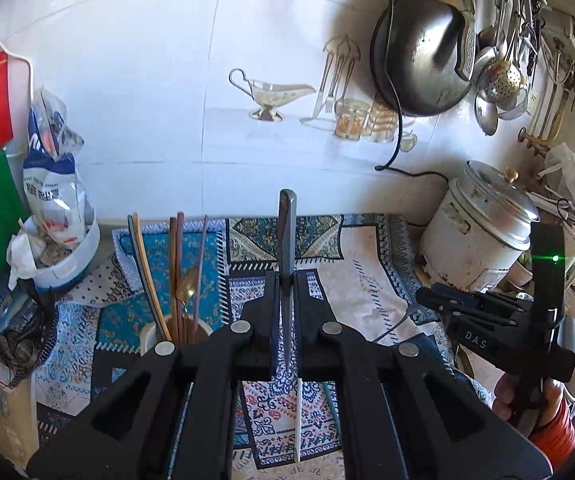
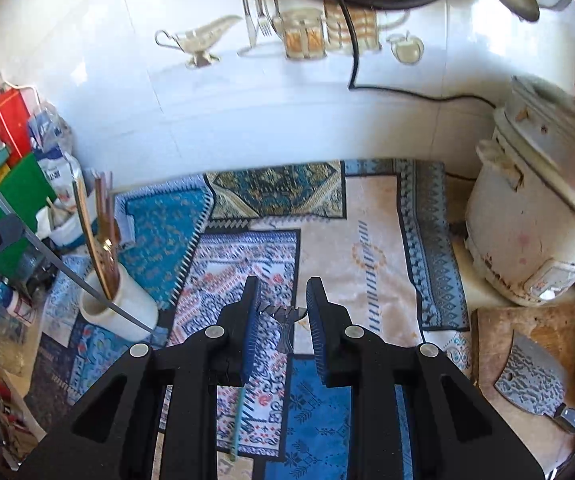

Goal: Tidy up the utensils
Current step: 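Carry the chopstick and fork to the white cup and release them inside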

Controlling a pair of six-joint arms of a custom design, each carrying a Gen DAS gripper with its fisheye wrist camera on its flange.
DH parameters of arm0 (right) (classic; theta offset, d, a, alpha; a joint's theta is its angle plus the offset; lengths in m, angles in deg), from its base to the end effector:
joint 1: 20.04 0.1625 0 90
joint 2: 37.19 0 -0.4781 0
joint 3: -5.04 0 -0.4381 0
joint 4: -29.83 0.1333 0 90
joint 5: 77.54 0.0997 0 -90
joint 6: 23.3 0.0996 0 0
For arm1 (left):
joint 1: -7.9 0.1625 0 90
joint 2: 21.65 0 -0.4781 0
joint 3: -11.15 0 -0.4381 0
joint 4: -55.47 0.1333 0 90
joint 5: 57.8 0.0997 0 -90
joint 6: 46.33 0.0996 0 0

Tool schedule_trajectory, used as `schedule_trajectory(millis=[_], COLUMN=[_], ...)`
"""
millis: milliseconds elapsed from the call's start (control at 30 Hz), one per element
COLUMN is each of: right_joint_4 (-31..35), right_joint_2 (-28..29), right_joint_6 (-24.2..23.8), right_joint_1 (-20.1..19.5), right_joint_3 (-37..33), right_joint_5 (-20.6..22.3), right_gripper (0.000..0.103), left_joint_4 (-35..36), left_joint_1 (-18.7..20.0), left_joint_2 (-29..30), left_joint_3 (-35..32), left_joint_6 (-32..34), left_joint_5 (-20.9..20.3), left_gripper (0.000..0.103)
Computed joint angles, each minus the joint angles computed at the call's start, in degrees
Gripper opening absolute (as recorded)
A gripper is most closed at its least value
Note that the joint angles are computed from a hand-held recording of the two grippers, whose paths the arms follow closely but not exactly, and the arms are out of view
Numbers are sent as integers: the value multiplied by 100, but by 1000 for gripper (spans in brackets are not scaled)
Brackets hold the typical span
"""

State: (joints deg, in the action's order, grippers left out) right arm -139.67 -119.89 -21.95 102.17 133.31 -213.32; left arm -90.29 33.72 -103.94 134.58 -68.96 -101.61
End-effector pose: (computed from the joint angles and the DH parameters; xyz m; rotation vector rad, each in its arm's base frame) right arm 0.3130 -0.3807 0.3219 0.3355 -2.3601 0.9787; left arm -0.3679 -0.4059 0.3065 0.7733 2.4312 -0.9838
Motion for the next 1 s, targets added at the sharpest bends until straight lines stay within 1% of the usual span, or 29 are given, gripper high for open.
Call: schedule_trajectory(millis=[333,667,833,1000], right_joint_4=[-350,-544,-489,-271], right_joint_2=[529,1131,1379,1654], right_joint_6=[-219,-297,-199,-27], right_joint_1=[534,892,965,917], right_joint_3=[-541,-952,-1088,-1241], right_joint_5=[94,492,653,720], right_gripper=[21,21,21,21], left_joint_4=[-38,211,388,360], left_joint_1=[85,305,486,674], left_joint_2=[-293,-695,-795,-776], left_joint_3=[-97,-140,-150,-160], left_joint_6=[304,372,331,477], left_joint_5=[267,414,368,295], left_gripper=[5,5,5,4])
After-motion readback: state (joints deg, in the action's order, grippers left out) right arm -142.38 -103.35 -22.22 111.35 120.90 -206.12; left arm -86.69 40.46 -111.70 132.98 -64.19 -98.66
